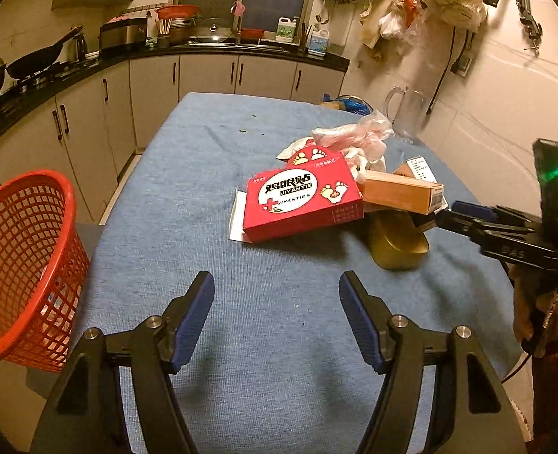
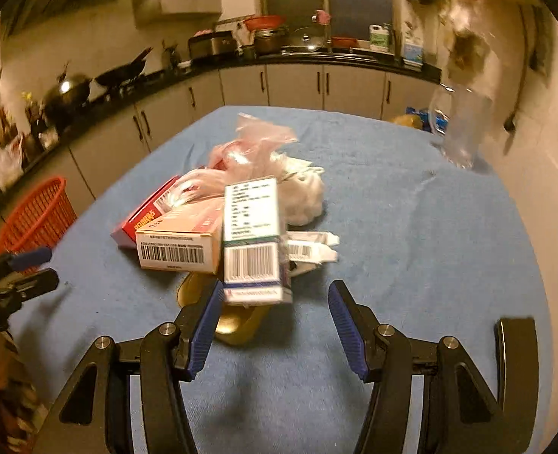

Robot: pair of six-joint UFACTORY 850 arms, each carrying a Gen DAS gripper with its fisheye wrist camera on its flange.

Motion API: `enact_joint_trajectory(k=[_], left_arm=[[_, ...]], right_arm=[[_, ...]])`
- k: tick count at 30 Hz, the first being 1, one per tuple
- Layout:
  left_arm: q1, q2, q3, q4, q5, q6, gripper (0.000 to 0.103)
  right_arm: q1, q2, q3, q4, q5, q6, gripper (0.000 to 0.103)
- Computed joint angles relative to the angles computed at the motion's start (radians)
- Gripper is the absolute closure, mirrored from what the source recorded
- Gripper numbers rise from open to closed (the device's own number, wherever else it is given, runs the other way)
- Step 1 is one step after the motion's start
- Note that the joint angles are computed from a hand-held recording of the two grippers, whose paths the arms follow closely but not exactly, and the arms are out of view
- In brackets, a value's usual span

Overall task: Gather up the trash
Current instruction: 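Grasp the white medicine box with the right gripper while the left gripper approaches the red box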

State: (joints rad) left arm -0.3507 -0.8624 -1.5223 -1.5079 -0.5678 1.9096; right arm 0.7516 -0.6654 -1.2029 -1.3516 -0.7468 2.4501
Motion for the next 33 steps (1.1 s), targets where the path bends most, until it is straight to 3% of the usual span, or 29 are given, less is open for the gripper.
enact_joint_trajectory(k=[3, 6, 11, 14, 17, 20, 25, 33], left_arm=[[-0.001, -0.01, -0.015, 0.017, 0.0, -0.018, 0.034], [-0.008, -0.021, -0.035, 0.04, 0.004, -0.045, 0.029], [-0.032, -0.047, -0.086, 0.129, -0.002, -0.123, 0.015], [-0.036, -0.115, -0.199, 0.313, -0.118, -0.385, 0.015], [-0.023, -0.187, -0.311, 0.363, -0.266, -0.603, 0.015], [0.003, -0.281, -0.439, 0.316, -0.437, -0.833, 0.015], [0.022, -0.41, -0.588, 0.232, -0.565, -1.126, 0.015], [0.005, -0.416, -0.536, 0.019, -0.534, -1.115, 0.015]], right_arm=[[-0.018, -0.036, -0.05, 0.061, 0.003, -0.109, 0.044], [-0.036, -0.055, -0.071, 0.07, 0.011, -0.146, 0.063], [-0.023, -0.033, -0.039, 0.032, 0.0, -0.06, 0.064], [-0.001, 0.018, 0.034, -0.029, -0.026, 0.081, 0.064], [0.015, 0.051, 0.083, -0.095, -0.033, 0.19, 0.064], [0.027, 0.067, 0.113, -0.142, -0.035, 0.265, 0.064], [0.032, 0.065, 0.12, -0.188, -0.031, 0.329, 0.064], [0.032, 0.079, 0.156, -0.252, -0.023, 0.413, 0.064]])
